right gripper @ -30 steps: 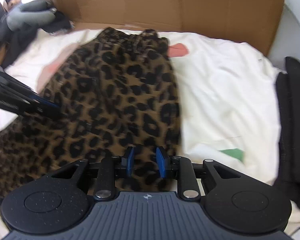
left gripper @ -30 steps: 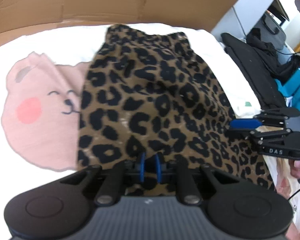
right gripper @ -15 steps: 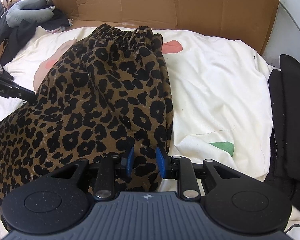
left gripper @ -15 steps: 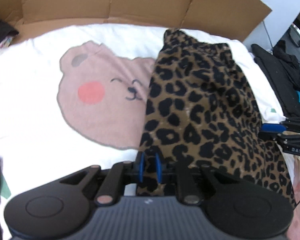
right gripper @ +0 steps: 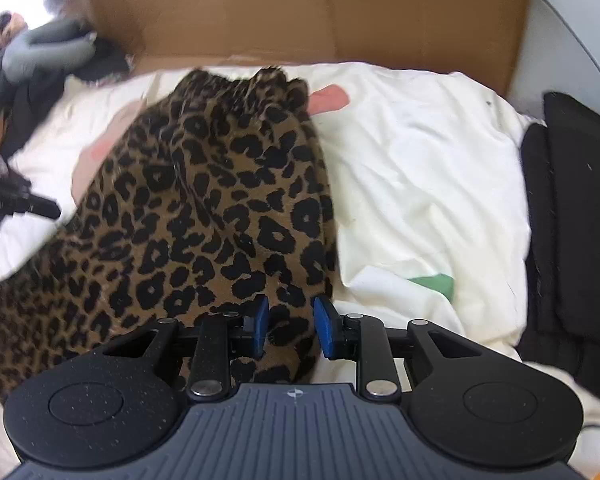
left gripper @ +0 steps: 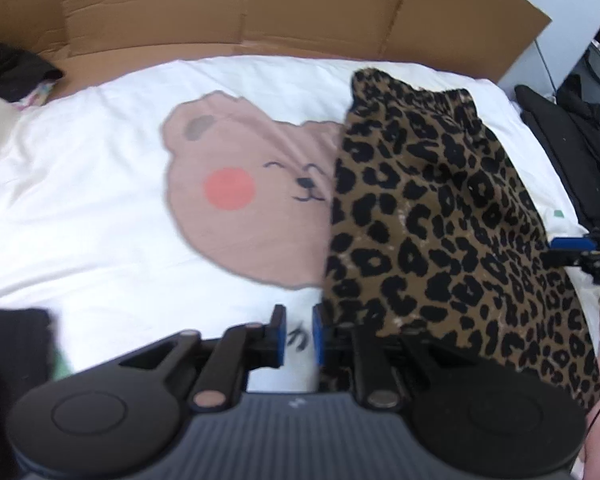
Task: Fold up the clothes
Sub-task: 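Open both tools and release the folded garment on the blanket, then close both tools on the leopard garment's hem end and lift it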
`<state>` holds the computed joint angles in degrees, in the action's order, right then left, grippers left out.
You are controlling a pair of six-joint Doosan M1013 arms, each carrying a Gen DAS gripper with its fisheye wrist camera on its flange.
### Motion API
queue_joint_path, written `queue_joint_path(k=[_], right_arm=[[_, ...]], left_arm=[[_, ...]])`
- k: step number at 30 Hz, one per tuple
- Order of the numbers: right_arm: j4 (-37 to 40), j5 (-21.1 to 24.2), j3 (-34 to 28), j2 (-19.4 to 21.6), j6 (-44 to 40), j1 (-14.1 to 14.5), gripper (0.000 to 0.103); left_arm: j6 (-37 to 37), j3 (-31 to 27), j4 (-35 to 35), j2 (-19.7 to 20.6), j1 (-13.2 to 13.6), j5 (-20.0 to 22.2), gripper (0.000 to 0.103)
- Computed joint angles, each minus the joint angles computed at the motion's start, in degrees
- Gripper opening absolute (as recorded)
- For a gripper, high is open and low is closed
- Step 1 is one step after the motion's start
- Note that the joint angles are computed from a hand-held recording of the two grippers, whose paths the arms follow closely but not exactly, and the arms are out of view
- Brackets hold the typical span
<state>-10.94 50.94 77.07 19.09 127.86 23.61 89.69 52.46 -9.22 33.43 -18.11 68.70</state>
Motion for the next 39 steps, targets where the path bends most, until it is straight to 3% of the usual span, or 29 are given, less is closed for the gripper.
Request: queue_joint_path(k=[4,8,16,31,39], right_arm=[[4.09,-1.29,1.74,-1.88,1.65,-0.78,0.033],[9.64,-2.22,3.26,-3.57,2.13,-1.55,0.046],[16.77,0.69,5.77,-5.82,0.53,-1.47,0.048],[27.72,1.55,10.7,-8.33,0.2,-1.32,0.048],[34.93,-3.44,14.24,-8.63,0.79,-1.88,0.047]], left_arm=[[-1.92,1.51,-1.13,-1.43,0.84,0.96,0.026],[-2.36,3.3,-2.01,-2.89,1.8,2.82,0.041],[-4.41,8.14,-5.24,-6.35,4.15,6.11,0.042],[-6.22,14.79,-12.13,-9.91,6.09,8.54,0.043],[-6.09,17.07,-13.24,-10.51,5.91,10.33,0.043]])
